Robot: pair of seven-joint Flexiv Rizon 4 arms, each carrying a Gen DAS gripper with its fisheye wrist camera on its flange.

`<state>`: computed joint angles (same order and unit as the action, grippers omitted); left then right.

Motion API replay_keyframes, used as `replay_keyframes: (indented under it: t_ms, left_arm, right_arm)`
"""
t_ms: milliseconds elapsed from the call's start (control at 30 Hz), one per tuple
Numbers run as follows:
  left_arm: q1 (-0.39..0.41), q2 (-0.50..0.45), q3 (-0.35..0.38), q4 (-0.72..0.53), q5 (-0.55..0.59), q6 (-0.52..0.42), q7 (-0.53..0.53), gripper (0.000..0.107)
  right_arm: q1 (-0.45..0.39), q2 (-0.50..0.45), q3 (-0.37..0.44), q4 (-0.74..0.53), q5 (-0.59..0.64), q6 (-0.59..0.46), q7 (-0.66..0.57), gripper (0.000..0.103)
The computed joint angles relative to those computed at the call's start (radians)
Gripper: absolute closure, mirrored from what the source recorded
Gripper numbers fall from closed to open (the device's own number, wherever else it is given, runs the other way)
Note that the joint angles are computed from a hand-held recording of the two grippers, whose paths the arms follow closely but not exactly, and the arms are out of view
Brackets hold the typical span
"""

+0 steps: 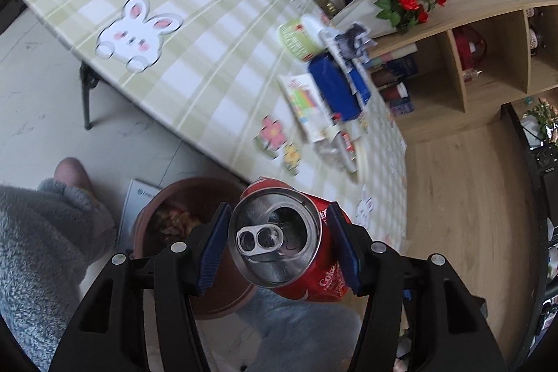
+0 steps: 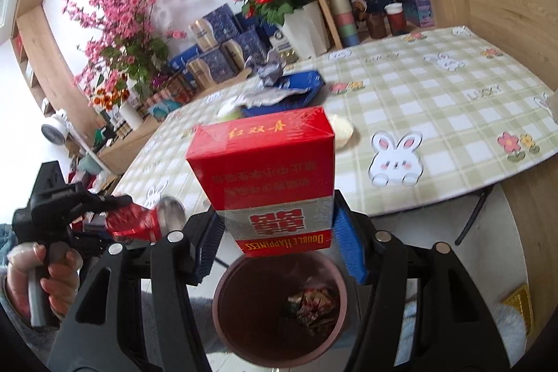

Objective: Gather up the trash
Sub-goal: 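Carry the red can over the bin and open the left gripper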

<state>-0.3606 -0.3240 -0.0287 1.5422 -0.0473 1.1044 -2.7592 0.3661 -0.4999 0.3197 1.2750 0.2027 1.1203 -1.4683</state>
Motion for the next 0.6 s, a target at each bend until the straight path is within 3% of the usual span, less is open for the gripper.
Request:
replay_keyframes:
  t_ms: [300,600]
  left_arm:
    - [-0.001,-0.008,-0.027,0.058,-0.018,-0.047,0.076,0.052]
    - [-0.028,-0.133,-0.024,-0.096,0.035,-0.253,0.21,0.052]
  right_arm:
    - [0.022,-0.008,0.006,-0.002,-0.008,-0.022,-0.018,0.043]
    - [0.003,-0.031,0.005,-0.014,0.023,-0.046,-0.016,0.043]
